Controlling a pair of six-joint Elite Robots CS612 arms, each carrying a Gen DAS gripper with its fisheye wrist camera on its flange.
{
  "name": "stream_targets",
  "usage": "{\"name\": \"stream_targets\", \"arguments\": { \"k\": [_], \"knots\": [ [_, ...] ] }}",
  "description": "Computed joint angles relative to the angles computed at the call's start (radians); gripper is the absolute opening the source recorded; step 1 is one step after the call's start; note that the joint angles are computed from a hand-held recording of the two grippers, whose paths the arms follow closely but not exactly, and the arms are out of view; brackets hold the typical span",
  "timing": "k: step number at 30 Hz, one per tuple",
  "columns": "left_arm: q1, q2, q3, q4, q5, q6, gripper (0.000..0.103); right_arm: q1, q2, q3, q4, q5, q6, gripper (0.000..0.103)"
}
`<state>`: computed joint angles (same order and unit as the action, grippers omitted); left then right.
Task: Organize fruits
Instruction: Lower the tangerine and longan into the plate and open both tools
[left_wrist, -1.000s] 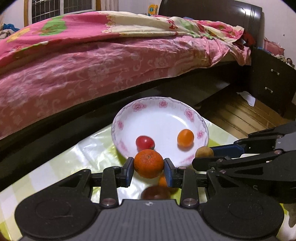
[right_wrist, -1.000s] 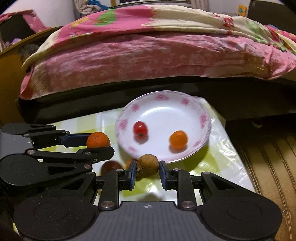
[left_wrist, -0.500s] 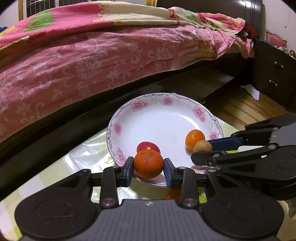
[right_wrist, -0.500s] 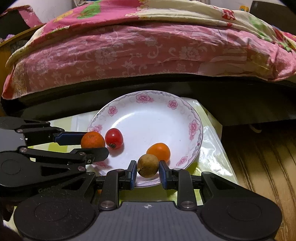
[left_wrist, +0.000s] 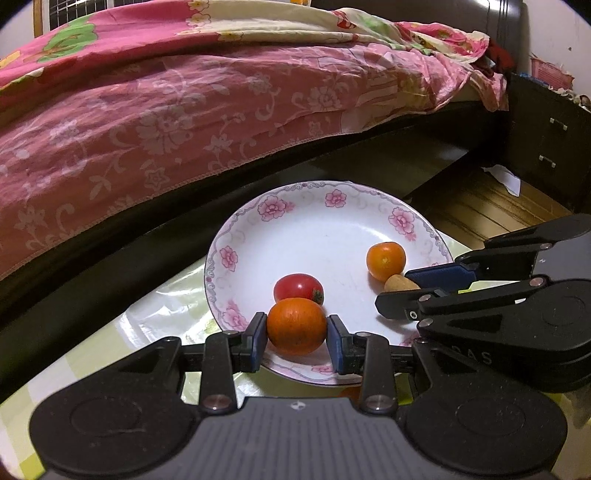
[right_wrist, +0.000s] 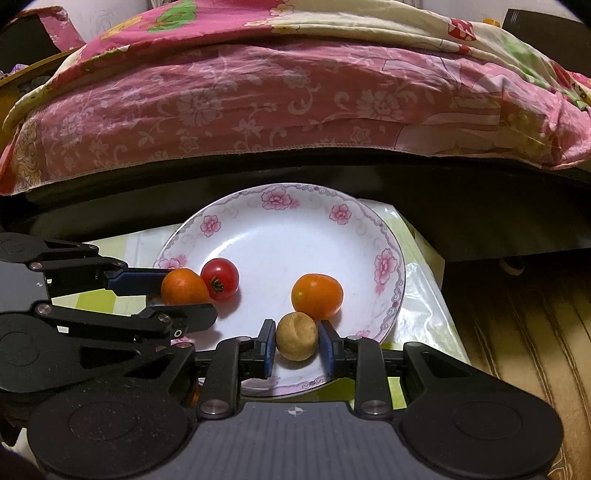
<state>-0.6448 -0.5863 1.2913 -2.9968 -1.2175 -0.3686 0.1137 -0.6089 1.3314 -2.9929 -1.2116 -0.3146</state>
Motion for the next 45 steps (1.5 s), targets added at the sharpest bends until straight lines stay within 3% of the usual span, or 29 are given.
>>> {"name": "stream_targets", "arguments": {
  "k": [26,45],
  "knots": [
    [-0.008,-0.027,0.022,-0.008,0.029,0.002,0.043,-0.004,-0.014,0.016,-0.055,-0.016,0.006,0.036],
    [-0.019,-0.051,0.043,-0.04,0.062,0.0,0.044,-0.007,-0.04,0.057,-0.109,-0.022,0.022,0.037]
  ]
}}
